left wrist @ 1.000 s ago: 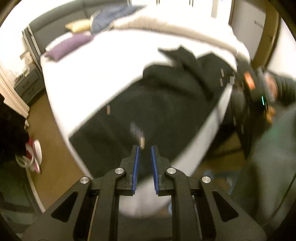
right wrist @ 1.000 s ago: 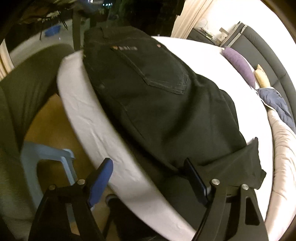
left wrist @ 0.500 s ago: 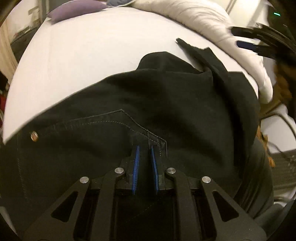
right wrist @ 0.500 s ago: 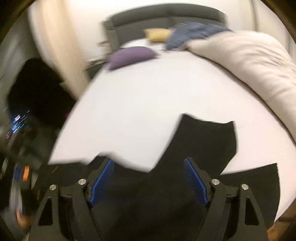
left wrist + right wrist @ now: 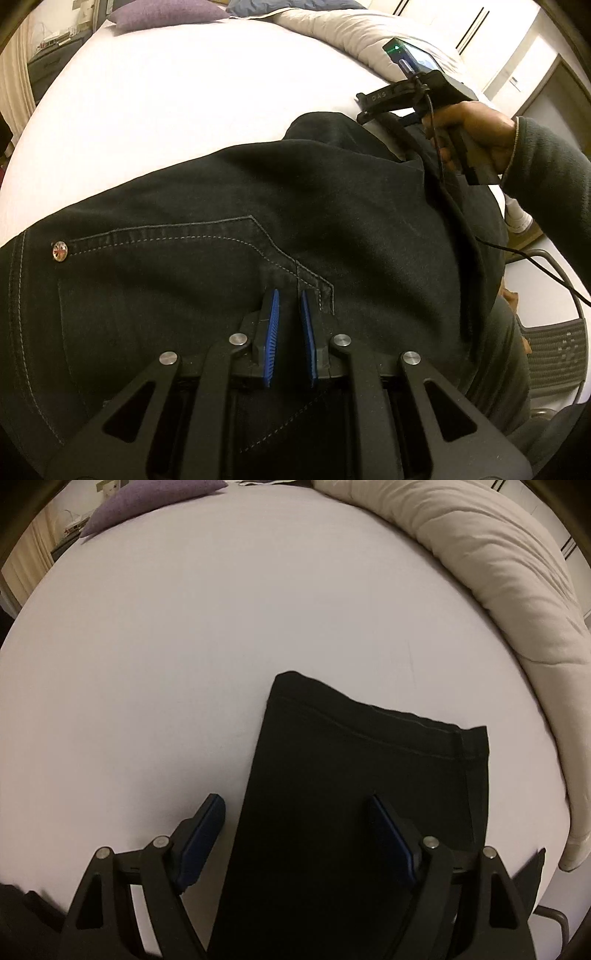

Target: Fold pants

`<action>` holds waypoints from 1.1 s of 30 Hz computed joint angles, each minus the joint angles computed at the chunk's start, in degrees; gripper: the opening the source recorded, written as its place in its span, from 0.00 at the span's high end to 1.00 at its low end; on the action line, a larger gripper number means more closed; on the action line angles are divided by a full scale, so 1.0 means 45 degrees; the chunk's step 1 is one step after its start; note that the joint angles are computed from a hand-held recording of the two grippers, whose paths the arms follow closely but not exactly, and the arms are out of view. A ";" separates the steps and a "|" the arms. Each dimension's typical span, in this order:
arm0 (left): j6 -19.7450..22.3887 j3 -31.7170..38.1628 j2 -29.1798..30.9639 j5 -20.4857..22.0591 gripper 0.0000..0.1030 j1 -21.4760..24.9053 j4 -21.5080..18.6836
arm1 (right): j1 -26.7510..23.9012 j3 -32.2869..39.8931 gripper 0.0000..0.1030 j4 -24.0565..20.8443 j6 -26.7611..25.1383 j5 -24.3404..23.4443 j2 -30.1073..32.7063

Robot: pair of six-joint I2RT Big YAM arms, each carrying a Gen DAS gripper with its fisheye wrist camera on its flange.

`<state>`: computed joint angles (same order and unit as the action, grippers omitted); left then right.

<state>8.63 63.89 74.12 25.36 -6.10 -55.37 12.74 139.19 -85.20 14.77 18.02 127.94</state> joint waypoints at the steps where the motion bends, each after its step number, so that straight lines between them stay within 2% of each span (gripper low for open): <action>1: 0.0302 -0.0181 -0.0279 0.0113 0.88 0.0308 -0.0194 | -0.0072 -0.0205 0.40 0.0146 0.0061 -0.0243 -0.0145; 2: 0.0254 -0.0200 -0.0293 0.0053 0.88 0.0259 -0.0141 | -0.0158 -0.0326 0.48 0.0264 0.0070 -0.0501 -0.0261; 4: 0.0299 -0.0119 -0.0310 -0.0041 0.88 0.0270 -0.0217 | -0.0291 -0.0312 0.89 0.0282 0.0045 -0.0579 -0.0352; 5: 0.0334 -0.0151 -0.0382 -0.0094 0.88 0.0278 -0.0252 | -0.0399 -0.0456 0.96 0.0347 0.0109 -0.0788 -0.0504; 8: 0.0223 -0.0326 -0.0418 -0.0306 0.88 0.0096 -0.0057 | -0.0652 -0.1135 0.97 0.1127 0.0378 -0.1317 -0.1149; 9: 0.0211 -0.0312 -0.0412 -0.0360 0.88 0.0052 -0.0076 | -0.0740 -0.2035 0.97 0.1867 0.0505 -0.1446 -0.1826; 14: -0.0066 -0.0220 -0.0375 -0.0580 0.88 -0.0157 -0.0140 | -0.1772 -0.7823 0.97 0.6182 0.1388 -0.2487 -0.6498; 18: -0.0362 -0.0028 -0.0276 -0.0824 0.88 -0.0312 -0.0277 | -0.3425 -1.2368 0.97 0.8941 0.2814 -0.3282 -1.0242; 20: -0.0472 0.0065 -0.0232 -0.0981 0.88 -0.0421 -0.0351 | -0.4593 -1.4647 0.97 0.9710 0.4098 -0.3810 -1.2009; 22: -0.0600 0.0219 -0.0116 -0.1181 0.88 -0.0531 -0.0448 | -0.5929 -1.6139 0.97 1.0377 0.5280 -0.4823 -1.2905; 24: -0.0700 0.0423 -0.0058 -0.1417 0.88 -0.0661 -0.0664 | -0.6760 -1.7409 0.97 1.0884 0.6123 -0.5465 -1.3556; 27: -0.0936 0.0578 0.0000 -0.1865 0.88 -0.0954 -0.0757 | -0.7150 -1.8580 0.97 1.1317 0.6699 -0.5600 -1.4378; 30: -0.1123 0.0557 -0.0033 -0.2125 0.88 -0.1187 -0.0665 | -0.7236 -1.8862 0.97 1.1842 0.6903 -0.5711 -1.4586; 33: -0.1241 0.0478 -0.0141 -0.2286 0.88 -0.1341 -0.0562 | -0.7463 -1.9581 0.97 1.2676 0.7262 -0.6378 -1.5092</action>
